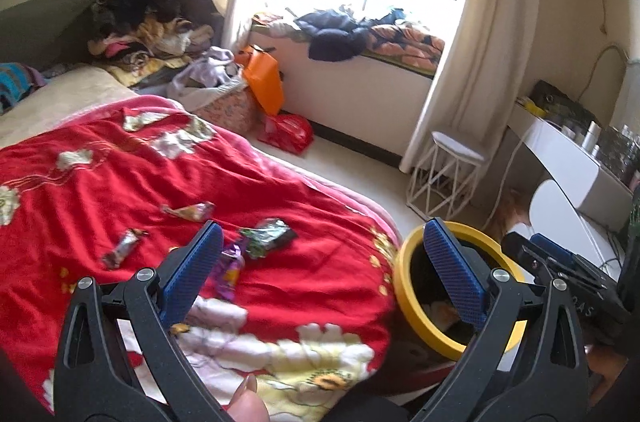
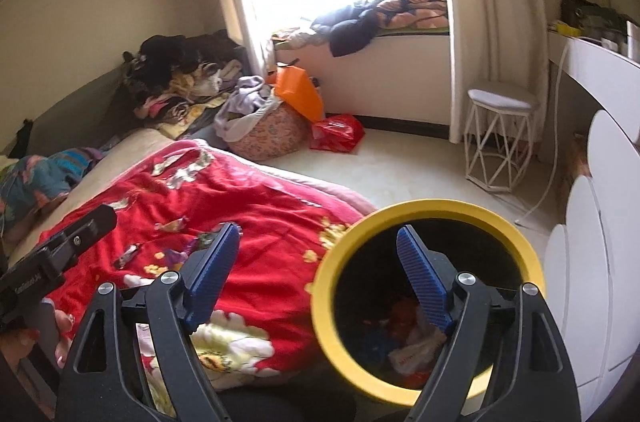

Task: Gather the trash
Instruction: 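Move both open tools back over the remaining wrappers on the bedspread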

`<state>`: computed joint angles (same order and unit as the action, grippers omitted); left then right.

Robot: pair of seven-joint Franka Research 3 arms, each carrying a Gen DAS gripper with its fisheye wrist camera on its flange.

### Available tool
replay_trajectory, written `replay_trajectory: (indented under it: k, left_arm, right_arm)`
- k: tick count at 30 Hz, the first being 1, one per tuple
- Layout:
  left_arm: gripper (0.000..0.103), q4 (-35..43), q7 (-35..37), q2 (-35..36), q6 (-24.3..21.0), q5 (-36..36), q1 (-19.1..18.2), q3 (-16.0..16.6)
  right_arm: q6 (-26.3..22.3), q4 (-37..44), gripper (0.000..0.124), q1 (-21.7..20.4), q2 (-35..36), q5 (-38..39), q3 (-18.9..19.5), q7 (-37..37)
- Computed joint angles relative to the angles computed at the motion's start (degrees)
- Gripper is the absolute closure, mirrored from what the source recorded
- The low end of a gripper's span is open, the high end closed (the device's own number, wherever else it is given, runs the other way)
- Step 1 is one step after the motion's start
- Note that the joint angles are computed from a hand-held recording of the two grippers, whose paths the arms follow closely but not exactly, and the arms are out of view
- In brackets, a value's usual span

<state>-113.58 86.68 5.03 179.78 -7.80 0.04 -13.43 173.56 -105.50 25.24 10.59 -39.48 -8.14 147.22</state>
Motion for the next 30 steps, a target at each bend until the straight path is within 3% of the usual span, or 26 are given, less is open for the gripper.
replay_trajectory:
  k: [2, 15, 22, 27, 30]
  left_arm:
    - [0.01, -0.7, -1.4, -0.4, 0.5, 1.4, -0.1, 1.1]
    - [0.01, -2.5, -13.8, -1.2, 2.0, 14.8, 1.1, 7.7]
    - [0.01, -2.9, -17.0, -0.8, 1.6, 18.5, 3.4, 9.1]
    - [0.01, -3.1, -13.3, -0.1, 0.4, 13.6, 7.0, 7.1]
    - [0.01, -2.8, -13.3, 0.7, -0.8, 13.1, 7.5, 7.5]
  right_arm:
    - [0.1, 1.0, 0.045, -0.8, 0.9, 3.4, 1.9, -3.7]
    - [-2.6, 11.1, 0.044, 3.4, 8.6, 17.1, 3.6, -20.1]
    - [-5.7, 18.0, 0.044, 5.4, 14.0, 24.6, 4.1, -27.5]
    - [-9.5, 24.2, 0.044, 6.6, 18.6, 27.7, 4.1, -31.5]
    - [-11.9, 28.6, 0.044, 6.1, 21.9, 30.3, 5.5, -34.4]
